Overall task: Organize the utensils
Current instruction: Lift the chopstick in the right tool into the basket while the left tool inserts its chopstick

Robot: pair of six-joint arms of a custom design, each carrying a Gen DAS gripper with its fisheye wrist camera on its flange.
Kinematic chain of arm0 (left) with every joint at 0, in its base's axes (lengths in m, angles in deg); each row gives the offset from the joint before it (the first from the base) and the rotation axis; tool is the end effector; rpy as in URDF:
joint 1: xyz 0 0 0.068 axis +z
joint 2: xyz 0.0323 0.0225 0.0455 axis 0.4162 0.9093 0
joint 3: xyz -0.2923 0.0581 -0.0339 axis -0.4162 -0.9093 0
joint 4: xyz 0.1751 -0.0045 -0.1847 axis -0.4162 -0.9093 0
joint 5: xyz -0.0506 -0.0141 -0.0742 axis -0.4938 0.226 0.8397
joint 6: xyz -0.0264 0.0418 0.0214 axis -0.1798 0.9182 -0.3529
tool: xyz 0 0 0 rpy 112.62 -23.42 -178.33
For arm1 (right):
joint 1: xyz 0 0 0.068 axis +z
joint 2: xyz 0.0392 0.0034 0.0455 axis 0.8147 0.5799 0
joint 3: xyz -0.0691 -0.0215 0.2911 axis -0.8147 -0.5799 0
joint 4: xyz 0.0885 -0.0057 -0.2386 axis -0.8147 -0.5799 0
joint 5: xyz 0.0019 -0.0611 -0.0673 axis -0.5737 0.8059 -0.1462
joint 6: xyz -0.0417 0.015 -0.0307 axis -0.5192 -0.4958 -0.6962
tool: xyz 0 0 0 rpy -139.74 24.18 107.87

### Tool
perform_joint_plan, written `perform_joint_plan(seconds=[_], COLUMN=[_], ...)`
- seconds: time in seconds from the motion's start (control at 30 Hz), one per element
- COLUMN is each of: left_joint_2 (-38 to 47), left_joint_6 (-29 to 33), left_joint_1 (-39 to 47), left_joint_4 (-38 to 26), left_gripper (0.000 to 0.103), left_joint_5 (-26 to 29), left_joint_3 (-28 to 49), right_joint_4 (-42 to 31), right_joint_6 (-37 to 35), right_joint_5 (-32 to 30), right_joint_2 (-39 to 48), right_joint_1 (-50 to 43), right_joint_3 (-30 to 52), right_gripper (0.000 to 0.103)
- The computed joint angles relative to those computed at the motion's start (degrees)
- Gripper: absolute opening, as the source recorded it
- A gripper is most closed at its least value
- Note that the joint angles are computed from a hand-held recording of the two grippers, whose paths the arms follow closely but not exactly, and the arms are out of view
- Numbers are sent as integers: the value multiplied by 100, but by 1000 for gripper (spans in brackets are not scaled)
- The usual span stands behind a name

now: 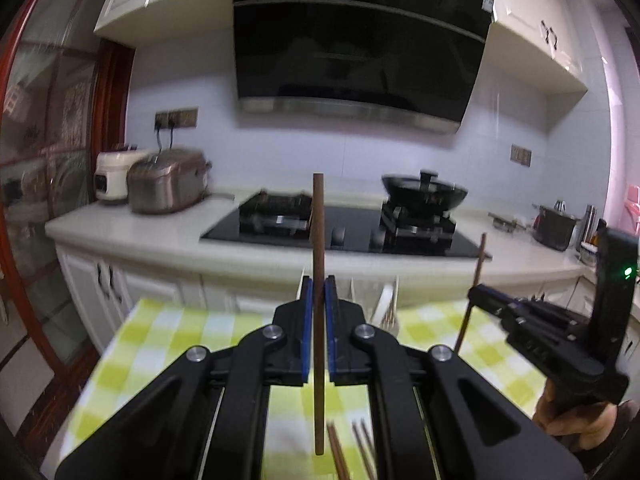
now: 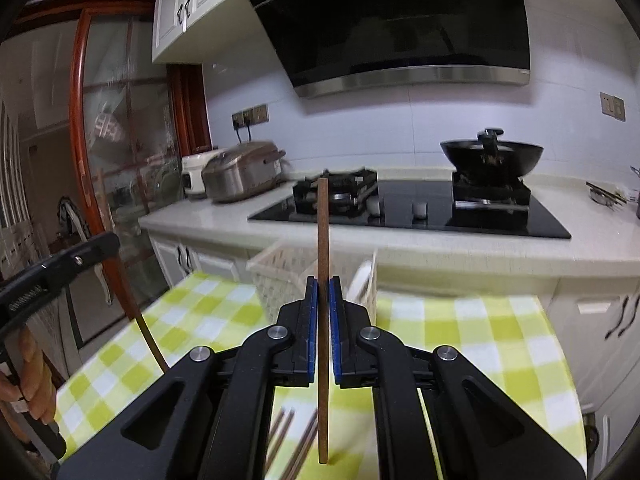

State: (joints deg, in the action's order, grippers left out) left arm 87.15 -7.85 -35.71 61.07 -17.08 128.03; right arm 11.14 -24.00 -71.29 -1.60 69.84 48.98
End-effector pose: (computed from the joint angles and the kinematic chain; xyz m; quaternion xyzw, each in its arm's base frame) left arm 0.1654 -0.2241 0.3047 -0.1151 0.7923 0.0462 0.5974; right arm 0.2938 0.0965 0.2595 -0.2407 0.7713 0.2526 0.5324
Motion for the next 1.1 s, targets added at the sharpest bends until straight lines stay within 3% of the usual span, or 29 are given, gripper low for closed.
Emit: perform_joint_plan(seconds=[0.07,0.2,0.37,0.5,0.8,1.0,1.1], left_joint_2=[-88,35,344,752,1618,1933,1931], left_joint_6=[970,2311,2884,2757,2077,1768,1799], left_joint_1=[343,932,1738,2342,3055,3322,3359], left_joint_4=[607,1325,1672,1717,2147,2331,2377], left_gripper=[6,6,6,6,6,7,15], left_joint_5=[159,393,1154,1718,2630,2982,2926], left_joint_3=[222,814,1535,1952,1671,1373,1311], right_joint_4=[-104,-336,-547,-649,-814,-1171,-1156], right_joint_6=[61,169,233,185,-32,-9,-1], right_joint_5=[62,194,317,476,611,580,568], right_joint_2=[163,553,1036,1549,2423,2872,2911], right_joint_1=[60,196,308,444,638,655,641], right_joint_3=[445,1457,2384,2961,3341,3673,3675], right_gripper=[7,7,7,7,7,11,17])
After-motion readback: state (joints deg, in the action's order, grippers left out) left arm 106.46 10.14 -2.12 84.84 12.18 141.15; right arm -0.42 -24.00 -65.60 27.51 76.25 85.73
